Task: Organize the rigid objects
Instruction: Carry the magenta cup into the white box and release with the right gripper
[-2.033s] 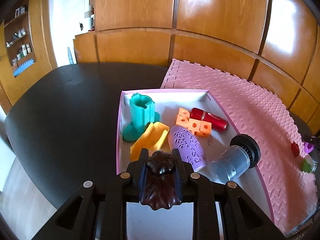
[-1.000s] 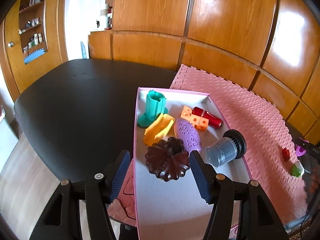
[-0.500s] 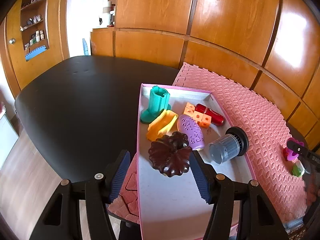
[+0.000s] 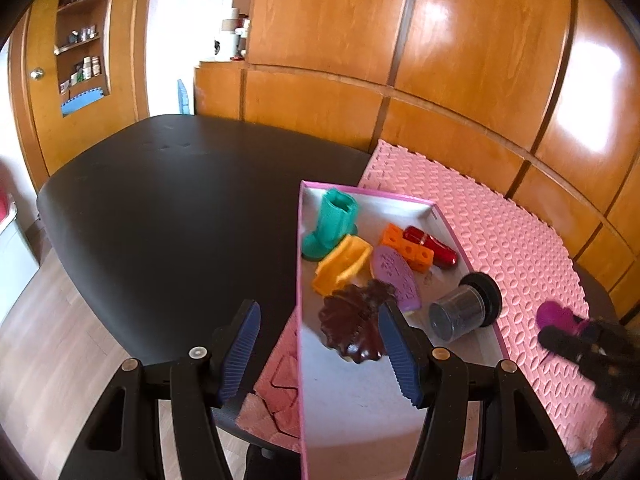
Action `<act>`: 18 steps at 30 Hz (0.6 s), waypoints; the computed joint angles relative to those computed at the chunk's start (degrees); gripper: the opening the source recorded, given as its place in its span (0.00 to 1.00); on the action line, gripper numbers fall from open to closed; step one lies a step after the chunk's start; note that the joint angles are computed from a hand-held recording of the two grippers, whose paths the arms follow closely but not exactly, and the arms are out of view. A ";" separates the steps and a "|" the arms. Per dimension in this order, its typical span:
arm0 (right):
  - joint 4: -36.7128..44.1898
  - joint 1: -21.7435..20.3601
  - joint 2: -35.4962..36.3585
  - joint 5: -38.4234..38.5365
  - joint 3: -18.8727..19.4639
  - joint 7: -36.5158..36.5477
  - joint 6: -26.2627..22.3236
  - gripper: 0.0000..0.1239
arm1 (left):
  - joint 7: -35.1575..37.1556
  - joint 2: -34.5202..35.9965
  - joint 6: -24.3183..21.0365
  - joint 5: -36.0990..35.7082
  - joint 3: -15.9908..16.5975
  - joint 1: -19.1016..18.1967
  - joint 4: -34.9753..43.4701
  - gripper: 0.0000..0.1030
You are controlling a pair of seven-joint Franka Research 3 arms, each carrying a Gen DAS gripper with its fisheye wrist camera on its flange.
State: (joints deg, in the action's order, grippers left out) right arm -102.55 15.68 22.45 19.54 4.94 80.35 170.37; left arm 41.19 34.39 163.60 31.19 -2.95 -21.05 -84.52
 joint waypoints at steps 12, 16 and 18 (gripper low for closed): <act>13.41 5.77 9.34 -5.06 -1.06 -4.64 -8.69 0.43 | -6.87 -2.54 0.73 3.30 2.63 0.38 -3.51 0.60; 20.93 9.15 14.84 -11.69 -5.63 0.29 -12.44 0.43 | -6.48 -2.55 0.98 2.80 1.54 1.44 -4.04 0.60; 24.72 10.13 17.55 -14.22 -7.29 2.96 -14.19 0.43 | -5.91 -2.47 1.08 2.26 0.98 1.89 -4.18 0.60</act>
